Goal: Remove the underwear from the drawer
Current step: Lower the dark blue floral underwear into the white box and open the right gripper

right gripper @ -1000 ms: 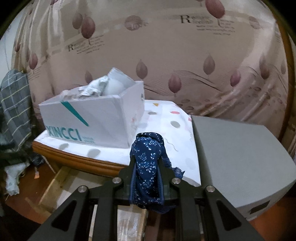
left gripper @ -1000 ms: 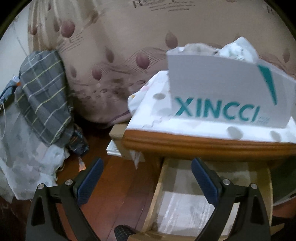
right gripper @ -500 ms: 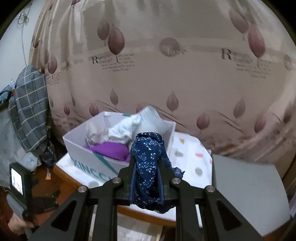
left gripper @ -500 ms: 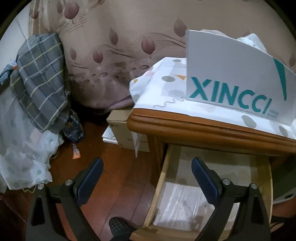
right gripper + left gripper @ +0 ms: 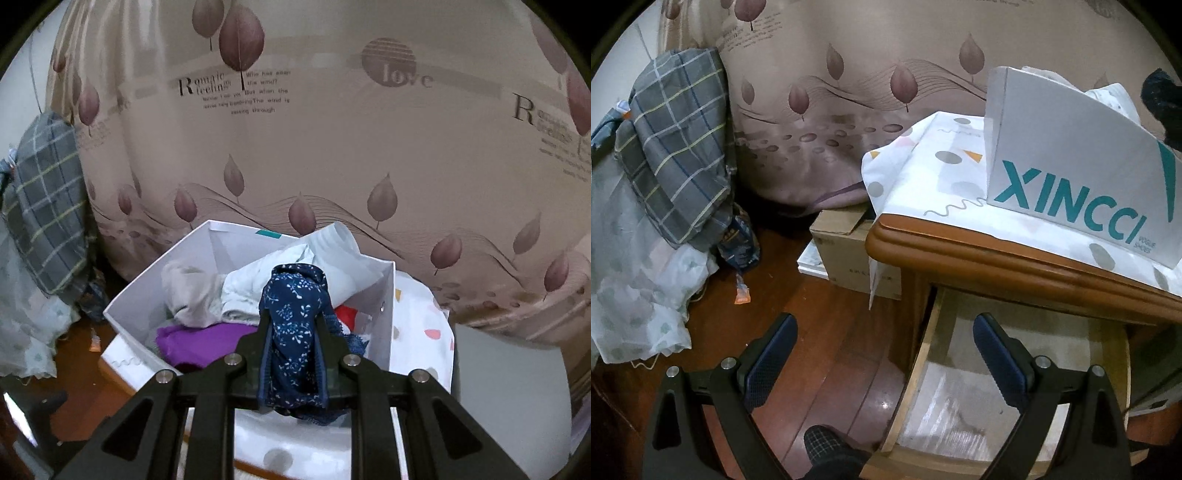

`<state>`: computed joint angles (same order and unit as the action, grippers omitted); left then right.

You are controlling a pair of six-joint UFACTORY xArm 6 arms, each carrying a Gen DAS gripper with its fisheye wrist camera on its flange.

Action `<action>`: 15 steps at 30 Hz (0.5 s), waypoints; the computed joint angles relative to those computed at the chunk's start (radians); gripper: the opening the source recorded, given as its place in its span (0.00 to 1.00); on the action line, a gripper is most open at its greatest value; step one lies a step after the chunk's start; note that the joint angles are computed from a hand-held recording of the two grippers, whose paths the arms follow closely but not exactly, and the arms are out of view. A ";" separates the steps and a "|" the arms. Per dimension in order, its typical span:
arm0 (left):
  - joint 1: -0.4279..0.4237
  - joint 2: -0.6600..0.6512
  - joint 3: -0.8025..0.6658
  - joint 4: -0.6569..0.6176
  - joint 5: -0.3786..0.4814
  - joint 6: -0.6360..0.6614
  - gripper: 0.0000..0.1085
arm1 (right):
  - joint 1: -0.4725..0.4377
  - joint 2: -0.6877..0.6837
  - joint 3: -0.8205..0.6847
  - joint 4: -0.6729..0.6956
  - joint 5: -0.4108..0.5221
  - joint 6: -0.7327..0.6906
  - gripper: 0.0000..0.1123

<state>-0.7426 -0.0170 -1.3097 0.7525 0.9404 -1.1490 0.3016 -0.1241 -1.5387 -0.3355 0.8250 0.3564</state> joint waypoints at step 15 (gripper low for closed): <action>0.020 -0.019 0.014 -0.012 -0.004 -0.010 0.88 | -0.003 0.289 -0.308 0.001 0.215 -0.027 0.18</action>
